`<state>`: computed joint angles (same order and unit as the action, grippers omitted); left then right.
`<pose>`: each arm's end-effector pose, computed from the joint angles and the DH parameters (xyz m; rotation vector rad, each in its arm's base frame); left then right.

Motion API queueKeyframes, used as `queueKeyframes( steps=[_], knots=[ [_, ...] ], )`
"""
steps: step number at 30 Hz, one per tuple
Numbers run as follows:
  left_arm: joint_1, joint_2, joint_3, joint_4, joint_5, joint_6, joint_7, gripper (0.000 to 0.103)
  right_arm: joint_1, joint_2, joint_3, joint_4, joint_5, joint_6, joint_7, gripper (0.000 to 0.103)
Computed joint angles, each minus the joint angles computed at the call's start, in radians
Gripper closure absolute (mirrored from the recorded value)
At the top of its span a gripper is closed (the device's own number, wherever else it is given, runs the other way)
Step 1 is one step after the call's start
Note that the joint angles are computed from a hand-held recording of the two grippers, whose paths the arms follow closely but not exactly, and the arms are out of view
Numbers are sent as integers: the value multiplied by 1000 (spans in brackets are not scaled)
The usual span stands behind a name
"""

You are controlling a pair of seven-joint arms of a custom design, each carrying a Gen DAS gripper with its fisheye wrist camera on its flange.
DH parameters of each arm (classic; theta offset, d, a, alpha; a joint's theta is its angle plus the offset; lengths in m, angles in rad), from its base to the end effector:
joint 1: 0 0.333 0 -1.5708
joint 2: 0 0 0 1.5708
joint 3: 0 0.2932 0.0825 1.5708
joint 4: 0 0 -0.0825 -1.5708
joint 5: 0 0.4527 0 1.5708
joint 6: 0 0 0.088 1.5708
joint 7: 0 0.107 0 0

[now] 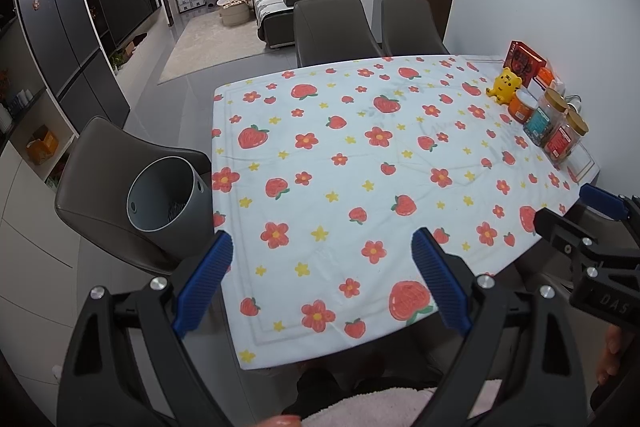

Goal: Collect trash

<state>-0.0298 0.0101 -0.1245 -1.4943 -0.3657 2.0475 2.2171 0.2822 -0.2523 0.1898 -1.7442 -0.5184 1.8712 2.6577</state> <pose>0.6513 -0.1206 0.6953 -1.1310 2.5034 -0.8367 0.5217 0.2394 0.6975 -1.3046 2.3318 -0.7884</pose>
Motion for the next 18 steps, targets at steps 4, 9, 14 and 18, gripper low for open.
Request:
queueKeyframes(
  steps=[4, 9, 14, 18],
  knots=[
    [0, 0, 0, 0, 0, 1, 0, 12, 0, 0, -1, 0, 0, 0, -1, 18],
    [0, 0, -1, 1, 0, 0, -1, 12, 1, 0, -1, 0, 2, -1, -3, 18],
    [0, 1, -1, 1, 0, 0, -1, 12, 1, 7, -3, 9, 4, 2, -8, 18],
    [0, 2, -1, 2, 1, -1, -3, 12, 2, 8, -2, 9, 3, 0, -4, 18]
  ],
)
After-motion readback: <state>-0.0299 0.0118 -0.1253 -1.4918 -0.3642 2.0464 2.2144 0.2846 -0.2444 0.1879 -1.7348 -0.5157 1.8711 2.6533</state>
